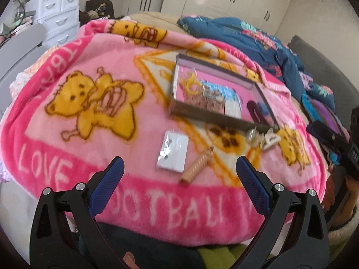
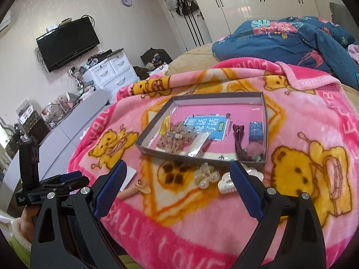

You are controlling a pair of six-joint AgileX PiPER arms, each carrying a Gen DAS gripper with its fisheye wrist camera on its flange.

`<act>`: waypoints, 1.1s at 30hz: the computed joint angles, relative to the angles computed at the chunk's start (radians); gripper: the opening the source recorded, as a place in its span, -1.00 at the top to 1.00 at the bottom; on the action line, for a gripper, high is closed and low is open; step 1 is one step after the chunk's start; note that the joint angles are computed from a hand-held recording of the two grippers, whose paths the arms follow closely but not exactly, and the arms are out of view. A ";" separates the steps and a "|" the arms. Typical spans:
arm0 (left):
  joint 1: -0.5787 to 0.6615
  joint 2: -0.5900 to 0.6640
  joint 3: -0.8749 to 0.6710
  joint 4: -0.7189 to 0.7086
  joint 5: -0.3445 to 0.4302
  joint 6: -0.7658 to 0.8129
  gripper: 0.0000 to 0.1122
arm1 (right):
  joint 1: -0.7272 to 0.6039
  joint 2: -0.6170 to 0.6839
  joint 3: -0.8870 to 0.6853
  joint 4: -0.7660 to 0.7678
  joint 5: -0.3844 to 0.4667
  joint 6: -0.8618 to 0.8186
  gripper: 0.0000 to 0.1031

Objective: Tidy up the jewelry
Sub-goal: 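Grasp the clear flower claw clip with the right tool while the left tool grasps the peach spiral hair tie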

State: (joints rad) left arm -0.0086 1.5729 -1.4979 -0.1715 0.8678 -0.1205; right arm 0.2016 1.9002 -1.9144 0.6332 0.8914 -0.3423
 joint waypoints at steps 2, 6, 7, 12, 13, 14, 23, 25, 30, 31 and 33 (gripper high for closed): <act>-0.012 -0.009 0.030 0.004 -0.005 0.016 -0.64 | 0.001 0.003 0.011 0.009 0.004 -0.010 -0.79; -0.030 -0.009 0.067 -0.004 -0.004 0.026 -0.55 | 0.008 -0.008 0.052 0.009 -0.007 -0.029 -0.79; -0.031 -0.007 0.073 -0.014 -0.004 0.035 -0.55 | 0.011 -0.012 0.066 0.009 -0.013 -0.035 -0.79; -0.040 0.009 0.099 -0.009 -0.017 0.044 -0.38 | 0.021 -0.011 0.114 0.008 -0.015 -0.054 -0.79; -0.039 0.012 0.107 -0.009 -0.028 0.046 -0.33 | 0.021 -0.012 0.122 0.006 -0.015 -0.055 -0.79; -0.043 0.013 0.113 -0.005 -0.036 0.041 -0.30 | 0.022 -0.012 0.131 0.008 -0.014 -0.059 -0.79; -0.047 0.064 0.119 -0.035 -0.066 0.085 0.05 | 0.039 0.006 0.147 -0.029 -0.010 -0.048 -0.79; -0.044 0.072 0.118 -0.048 -0.070 0.098 0.14 | 0.042 0.013 0.143 -0.031 -0.004 -0.044 -0.79; -0.051 0.103 0.092 -0.054 -0.071 0.119 0.20 | 0.052 0.035 0.124 -0.048 0.011 -0.023 -0.78; -0.053 0.111 0.085 -0.055 -0.068 0.120 0.20 | 0.052 0.038 0.122 -0.048 0.010 -0.021 -0.78; -0.055 0.127 0.070 -0.053 -0.064 0.124 0.21 | 0.051 0.047 0.111 -0.045 0.018 -0.016 -0.78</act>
State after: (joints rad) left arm -0.0640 1.7001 -1.4279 -0.2244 0.8033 0.0030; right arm 0.2527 1.9473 -1.8036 0.5884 0.9094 -0.3584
